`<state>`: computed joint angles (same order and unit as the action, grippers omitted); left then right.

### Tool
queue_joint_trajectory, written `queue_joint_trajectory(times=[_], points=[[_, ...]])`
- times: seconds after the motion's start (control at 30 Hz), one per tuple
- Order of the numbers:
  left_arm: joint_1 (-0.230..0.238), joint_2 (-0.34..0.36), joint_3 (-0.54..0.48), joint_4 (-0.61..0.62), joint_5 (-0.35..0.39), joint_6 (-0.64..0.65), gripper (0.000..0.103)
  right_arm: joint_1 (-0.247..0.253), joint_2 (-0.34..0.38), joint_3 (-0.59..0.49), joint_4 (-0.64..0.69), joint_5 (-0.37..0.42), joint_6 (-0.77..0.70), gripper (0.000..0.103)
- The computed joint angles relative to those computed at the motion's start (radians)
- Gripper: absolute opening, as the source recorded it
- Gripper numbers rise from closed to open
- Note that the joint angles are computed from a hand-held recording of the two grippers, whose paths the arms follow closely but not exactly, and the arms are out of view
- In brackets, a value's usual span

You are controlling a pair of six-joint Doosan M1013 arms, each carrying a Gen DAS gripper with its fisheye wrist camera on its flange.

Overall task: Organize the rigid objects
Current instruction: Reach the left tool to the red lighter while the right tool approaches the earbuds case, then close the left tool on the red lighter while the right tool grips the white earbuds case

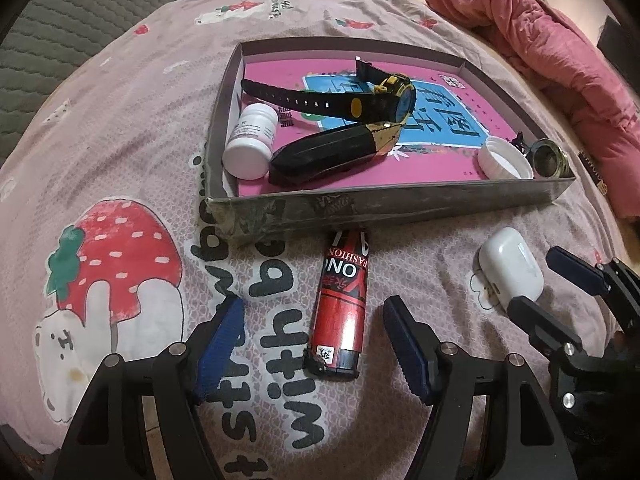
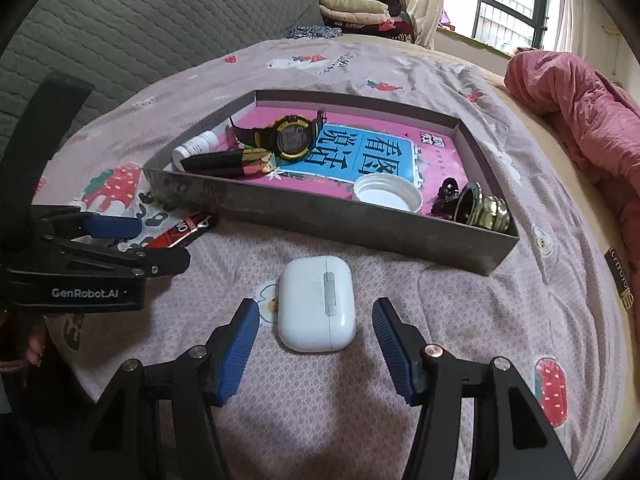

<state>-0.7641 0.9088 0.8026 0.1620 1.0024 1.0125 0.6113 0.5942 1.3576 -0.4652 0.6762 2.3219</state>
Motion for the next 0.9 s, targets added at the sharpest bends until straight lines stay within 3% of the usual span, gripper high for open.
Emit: queue_joint_trajectory(times=[0.9], points=[[-0.016, 0.05, -0.08, 0.042, 0.021, 0.022, 0.031, 0.002, 0.064, -0.059, -0.033, 0.07, -0.007, 0.061]])
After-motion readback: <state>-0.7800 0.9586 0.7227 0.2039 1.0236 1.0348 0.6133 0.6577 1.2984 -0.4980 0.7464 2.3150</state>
